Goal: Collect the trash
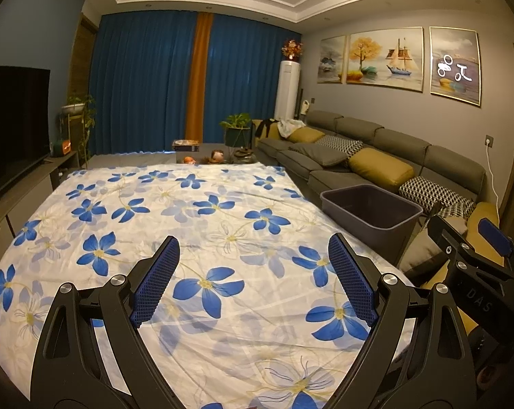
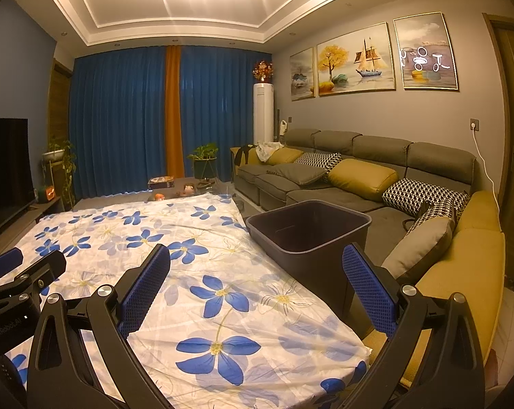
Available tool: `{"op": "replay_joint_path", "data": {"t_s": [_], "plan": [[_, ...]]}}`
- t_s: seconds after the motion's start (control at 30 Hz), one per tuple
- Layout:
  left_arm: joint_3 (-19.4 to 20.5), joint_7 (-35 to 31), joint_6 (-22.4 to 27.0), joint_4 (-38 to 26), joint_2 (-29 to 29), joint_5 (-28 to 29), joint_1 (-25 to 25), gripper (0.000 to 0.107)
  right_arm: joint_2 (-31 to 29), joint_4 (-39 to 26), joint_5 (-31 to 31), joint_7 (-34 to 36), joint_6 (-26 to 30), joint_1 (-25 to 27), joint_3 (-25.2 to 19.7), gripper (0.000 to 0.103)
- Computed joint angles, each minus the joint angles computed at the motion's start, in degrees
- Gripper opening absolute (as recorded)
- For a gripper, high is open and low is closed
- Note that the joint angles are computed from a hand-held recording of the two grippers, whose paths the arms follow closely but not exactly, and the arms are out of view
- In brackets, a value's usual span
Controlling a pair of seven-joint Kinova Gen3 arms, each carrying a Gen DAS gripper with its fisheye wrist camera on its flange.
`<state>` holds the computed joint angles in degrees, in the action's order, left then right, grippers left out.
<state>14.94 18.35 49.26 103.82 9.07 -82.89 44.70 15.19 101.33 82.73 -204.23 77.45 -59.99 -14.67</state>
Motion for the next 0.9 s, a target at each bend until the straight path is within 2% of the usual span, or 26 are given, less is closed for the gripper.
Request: {"op": "replay_joint_path", "data": {"t_s": [0.9], "plan": [[-0.1,-0.3,0.6,-0.8,0.5,0.2,0.5,0.088,-0.3,0.6,0.1,-0.7,0.2,0.1,-0.3,0.097]]}}
